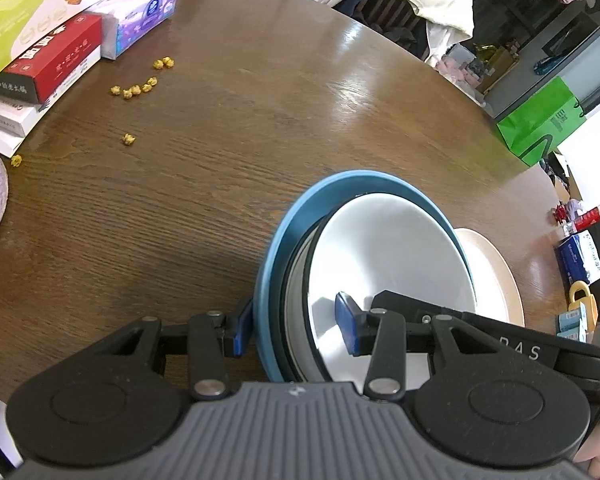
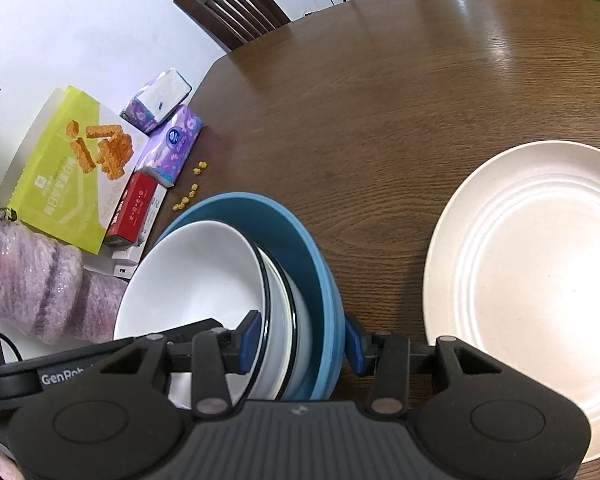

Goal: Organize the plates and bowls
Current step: 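Carry the bowl stack with both grippers toward the cream plates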

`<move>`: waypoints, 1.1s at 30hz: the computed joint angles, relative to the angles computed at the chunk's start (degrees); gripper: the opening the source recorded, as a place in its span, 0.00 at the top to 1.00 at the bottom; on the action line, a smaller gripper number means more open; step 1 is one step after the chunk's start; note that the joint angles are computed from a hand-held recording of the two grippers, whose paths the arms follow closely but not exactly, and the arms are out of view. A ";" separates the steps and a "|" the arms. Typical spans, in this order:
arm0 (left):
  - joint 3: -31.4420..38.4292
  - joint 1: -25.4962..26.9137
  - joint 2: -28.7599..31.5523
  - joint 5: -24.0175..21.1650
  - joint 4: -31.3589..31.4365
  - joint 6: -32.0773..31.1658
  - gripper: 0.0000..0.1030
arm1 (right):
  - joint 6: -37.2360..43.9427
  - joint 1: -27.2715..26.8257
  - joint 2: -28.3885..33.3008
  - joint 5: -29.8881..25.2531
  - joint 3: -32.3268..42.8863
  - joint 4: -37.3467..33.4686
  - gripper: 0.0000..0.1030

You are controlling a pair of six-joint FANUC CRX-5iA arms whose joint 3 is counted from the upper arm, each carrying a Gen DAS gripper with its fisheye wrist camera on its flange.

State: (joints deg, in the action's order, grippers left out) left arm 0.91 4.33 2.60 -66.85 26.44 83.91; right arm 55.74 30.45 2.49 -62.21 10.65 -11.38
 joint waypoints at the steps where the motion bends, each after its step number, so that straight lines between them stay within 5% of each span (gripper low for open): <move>1: 0.10 -0.18 0.00 0.02 -0.07 0.11 0.59 | -0.01 -0.09 -0.15 0.12 -0.16 0.00 0.58; 33: 5.79 -7.23 3.52 0.04 -1.76 3.02 0.59 | 0.57 -5.54 -4.76 0.75 -3.92 -0.46 0.58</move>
